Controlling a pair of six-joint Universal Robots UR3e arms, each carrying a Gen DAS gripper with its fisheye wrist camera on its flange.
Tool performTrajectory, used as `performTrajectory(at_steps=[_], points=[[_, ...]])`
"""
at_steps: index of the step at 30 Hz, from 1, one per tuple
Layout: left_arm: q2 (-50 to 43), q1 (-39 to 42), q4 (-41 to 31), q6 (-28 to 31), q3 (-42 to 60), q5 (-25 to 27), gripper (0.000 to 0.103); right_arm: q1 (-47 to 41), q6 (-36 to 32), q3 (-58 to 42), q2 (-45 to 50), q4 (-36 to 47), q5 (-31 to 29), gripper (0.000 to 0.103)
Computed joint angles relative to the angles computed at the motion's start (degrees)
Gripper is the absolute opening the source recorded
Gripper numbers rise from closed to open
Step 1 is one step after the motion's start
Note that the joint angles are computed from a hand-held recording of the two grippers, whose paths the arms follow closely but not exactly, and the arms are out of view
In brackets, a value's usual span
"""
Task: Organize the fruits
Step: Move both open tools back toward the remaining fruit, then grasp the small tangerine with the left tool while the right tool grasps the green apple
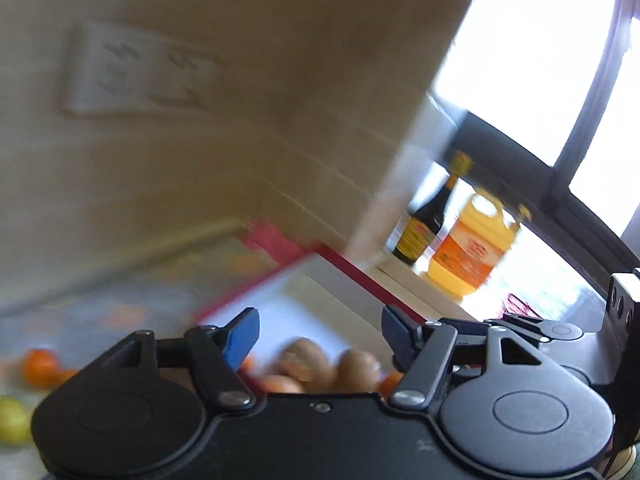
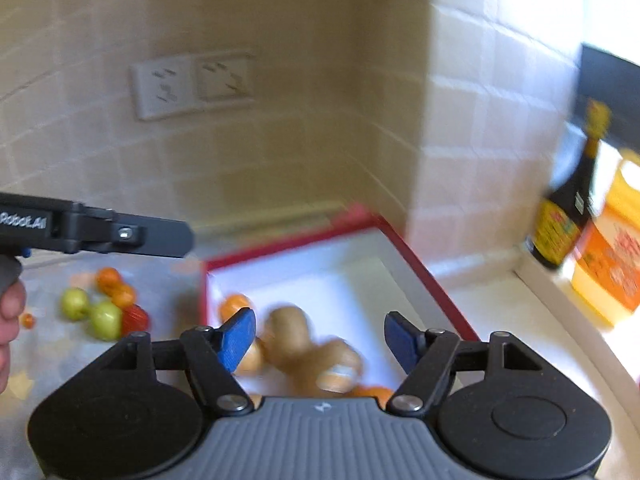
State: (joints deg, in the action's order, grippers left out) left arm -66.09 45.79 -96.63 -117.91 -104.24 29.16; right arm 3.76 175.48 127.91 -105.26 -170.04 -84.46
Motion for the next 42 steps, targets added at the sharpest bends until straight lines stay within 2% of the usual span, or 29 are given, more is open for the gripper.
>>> performTrajectory(at_steps=[2,5,9,11,15,18,20,26,32,33,34,37,42], points=[[2.39,8.83,-13.61,8.93,4.43,-1.32,0.080,3.83,0.74,-3.82,3.33,-1.04,-1.13,0.073],[2.77,21.21,-30.18,21.28,11.62,-2.58,0.080,9.56,1.43,-10.34,8.97,-1.82,-2.59,0.073],[-0.72,34.18,-45.44,32.49,20.87,-3.42,0.080,16.24,1.39,-19.75,17.62,-2.52,-3.49,0.073],[-2.94,38.46,-49.42,36.03,23.88,-3.65,0.080,18.96,1.49,-24.51,22.06,-2.49,-3.83,0.073],[-3.54,42.97,-39.10,29.98,20.39,-3.97,0.080,23.04,1.29,-34.96,31.85,-0.31,-2.02,0.073],[-1.62,42.87,-18.82,17.65,11.07,-2.48,0.080,25.77,0.05,-43.34,39.41,2.95,-0.86,0.073],[-1.46,41.40,-5.73,10.30,4.98,0.41,0.080,27.03,-0.68,-48.00,43.60,4.99,-0.14,0.072],[-7.08,37.25,13.34,0.42,-4.80,7.54,0.077,27.98,-0.26,-58.72,53.93,10.48,2.36,0.070],[-9.98,34.31,28.38,-3.82,-13.51,13.12,0.077,28.69,-1.13,-68.92,61.77,16.66,2.54,0.068],[-10.98,33.41,30.53,-4.56,-14.29,14.23,0.073,28.86,-1.57,-71.06,63.25,18.20,2.37,0.066],[-11.51,33.30,30.45,-3.91,-14.65,15.07,0.068,28.86,-2.03,-72.58,64.40,19.41,2.35,0.063],[-13.69,31.97,30.56,-2.37,-15.20,16.57,0.065,28.92,-3.00,-78.02,67.90,23.69,3.23,0.059],[-13.67,29.54,39.77,-4.45,-19.39,18.50,0.065,29.80,-3.02,-85.03,72.52,27.41,2.46,0.059]])
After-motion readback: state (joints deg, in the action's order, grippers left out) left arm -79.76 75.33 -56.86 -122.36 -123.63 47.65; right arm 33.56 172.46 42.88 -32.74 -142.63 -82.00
